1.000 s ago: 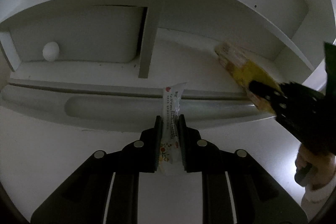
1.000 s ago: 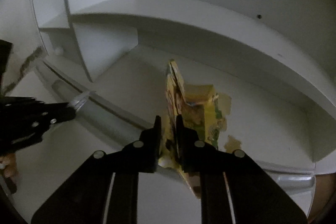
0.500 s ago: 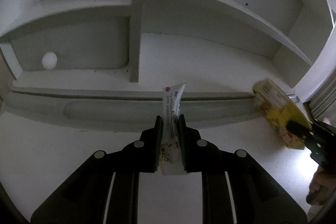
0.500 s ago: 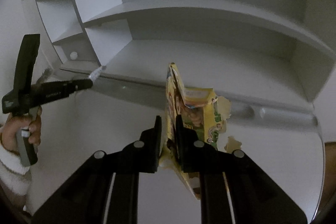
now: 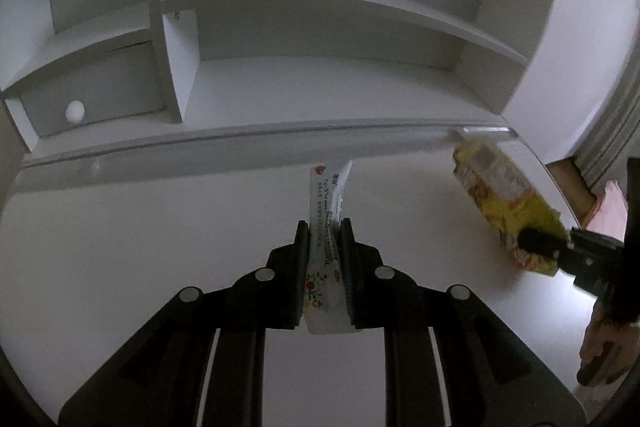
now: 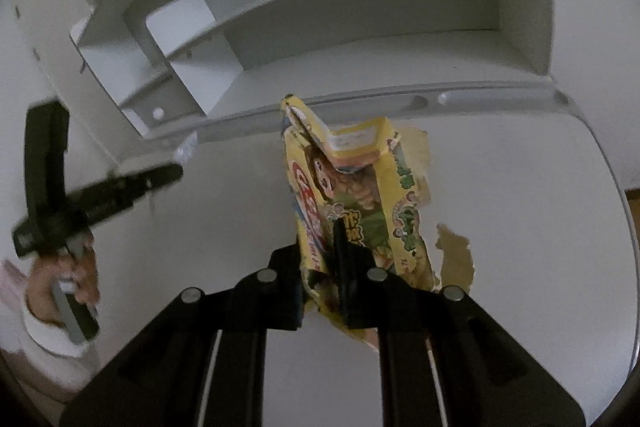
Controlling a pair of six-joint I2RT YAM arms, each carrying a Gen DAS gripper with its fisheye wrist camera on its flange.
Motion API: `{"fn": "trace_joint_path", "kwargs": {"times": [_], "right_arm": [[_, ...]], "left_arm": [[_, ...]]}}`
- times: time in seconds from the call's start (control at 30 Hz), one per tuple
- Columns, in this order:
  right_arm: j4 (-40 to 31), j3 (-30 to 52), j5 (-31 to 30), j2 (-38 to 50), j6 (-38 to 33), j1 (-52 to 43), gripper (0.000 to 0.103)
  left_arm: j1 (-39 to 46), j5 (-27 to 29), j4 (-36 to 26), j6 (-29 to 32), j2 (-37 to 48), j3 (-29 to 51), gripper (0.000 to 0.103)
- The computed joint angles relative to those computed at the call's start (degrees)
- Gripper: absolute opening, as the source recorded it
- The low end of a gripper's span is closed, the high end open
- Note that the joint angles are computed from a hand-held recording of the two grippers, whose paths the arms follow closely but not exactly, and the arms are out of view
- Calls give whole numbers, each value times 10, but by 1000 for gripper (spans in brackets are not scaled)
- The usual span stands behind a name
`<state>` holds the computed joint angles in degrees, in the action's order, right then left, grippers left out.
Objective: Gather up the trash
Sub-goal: 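Carry the tube and yellow wrapper to the bin and release both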
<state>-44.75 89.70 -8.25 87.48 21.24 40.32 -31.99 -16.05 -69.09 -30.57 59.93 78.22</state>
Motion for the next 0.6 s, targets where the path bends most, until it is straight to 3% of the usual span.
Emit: {"fn": "trace_joint_path", "kwargs": {"times": [0.17, 0.33, 0.53, 0.6], "right_arm": [[20, -59, 2, -92, 31, -12, 12], [-4, -89, 19, -177, 38, -24, 12], [-98, -140, 5, -337, 18, -110, 12], [-158, -145, -40, -397, -19, -197, 12]], "left_arm": [[-110, -71, -40, -68, 30, 51, 15], [-217, -133, -87, -121, 88, 140, 15], [-370, -184, -99, -170, 213, 251, 15], [-416, -185, -94, -168, 280, 312, 15]]}}
